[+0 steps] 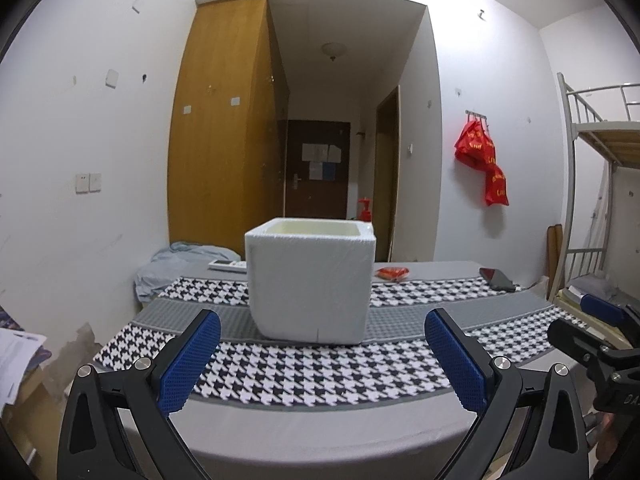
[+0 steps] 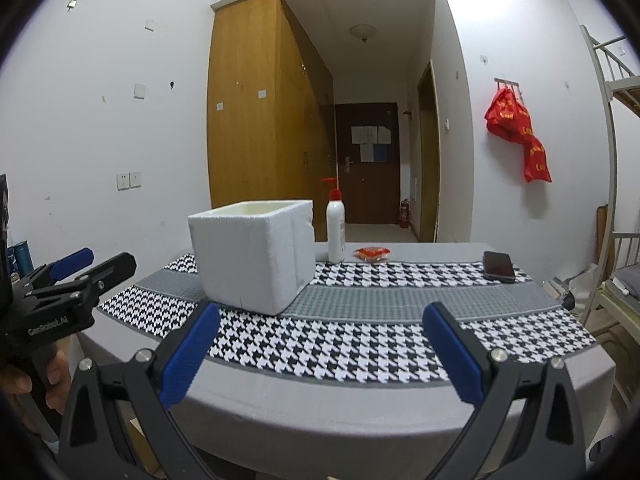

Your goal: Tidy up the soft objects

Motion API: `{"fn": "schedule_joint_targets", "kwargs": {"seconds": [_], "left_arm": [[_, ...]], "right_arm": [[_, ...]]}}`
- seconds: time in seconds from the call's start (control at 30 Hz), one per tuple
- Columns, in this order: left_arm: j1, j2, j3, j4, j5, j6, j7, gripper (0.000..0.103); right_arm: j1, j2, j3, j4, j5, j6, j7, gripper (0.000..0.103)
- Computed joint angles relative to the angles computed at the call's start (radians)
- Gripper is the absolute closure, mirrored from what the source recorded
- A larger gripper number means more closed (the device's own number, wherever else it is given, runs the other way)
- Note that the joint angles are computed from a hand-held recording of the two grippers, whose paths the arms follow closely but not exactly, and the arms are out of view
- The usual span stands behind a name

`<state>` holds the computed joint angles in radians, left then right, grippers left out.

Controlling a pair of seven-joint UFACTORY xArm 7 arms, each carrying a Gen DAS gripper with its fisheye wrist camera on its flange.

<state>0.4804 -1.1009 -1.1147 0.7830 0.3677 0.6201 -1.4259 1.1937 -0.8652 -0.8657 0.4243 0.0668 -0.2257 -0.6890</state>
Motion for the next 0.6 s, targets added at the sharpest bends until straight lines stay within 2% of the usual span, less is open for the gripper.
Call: {"fn": "schedule_joint_targets", "kwargs": {"seconds": [0.3,0.6], "left_arm": [[-0.028,-0.020,-0.002,0.009,-0.006,0.049,0.015,0.001],[-0.015,-0.016,-0.006,0.010,-0.012,0.028,0.023,0.001]], "right_arm": [[-0.052,-0.036,0.044,-0.054,-0.013,0.000,0.004,0.000],[-0.059,-0.036,0.047,-0.054,-0.008,0.006,-0.005,0.000]]}}
